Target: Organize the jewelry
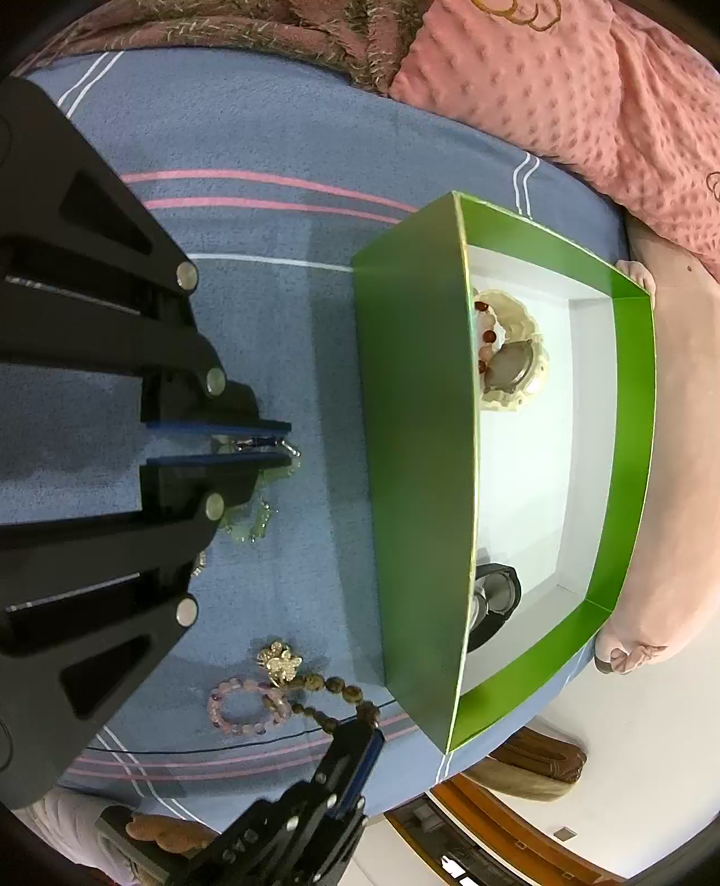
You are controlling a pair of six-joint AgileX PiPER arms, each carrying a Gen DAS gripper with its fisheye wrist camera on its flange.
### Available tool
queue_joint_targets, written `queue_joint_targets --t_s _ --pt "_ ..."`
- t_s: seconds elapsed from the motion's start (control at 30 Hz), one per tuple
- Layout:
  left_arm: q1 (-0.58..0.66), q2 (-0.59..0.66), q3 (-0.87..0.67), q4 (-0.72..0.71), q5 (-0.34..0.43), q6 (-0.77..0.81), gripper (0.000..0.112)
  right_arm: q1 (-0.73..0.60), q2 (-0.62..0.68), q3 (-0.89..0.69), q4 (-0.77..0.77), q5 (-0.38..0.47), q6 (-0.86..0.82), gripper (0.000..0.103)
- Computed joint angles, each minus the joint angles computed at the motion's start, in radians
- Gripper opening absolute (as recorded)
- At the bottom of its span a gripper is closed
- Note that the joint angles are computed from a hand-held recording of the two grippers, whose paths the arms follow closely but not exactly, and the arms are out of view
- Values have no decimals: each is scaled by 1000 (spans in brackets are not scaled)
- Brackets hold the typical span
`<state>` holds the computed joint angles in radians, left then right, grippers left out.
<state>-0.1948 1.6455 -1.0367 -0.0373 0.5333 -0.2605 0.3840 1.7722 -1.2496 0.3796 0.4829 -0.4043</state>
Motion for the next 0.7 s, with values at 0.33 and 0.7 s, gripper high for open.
queue_joint_targets --t_s 0.33,0.7 --pt "53 -56 26 -77 -24 58 4 -30 34 -30 -86 18 135 33" --pt "147 -95 48 -184 -23 117 12 -45 51 -50 -107 40 186 34"
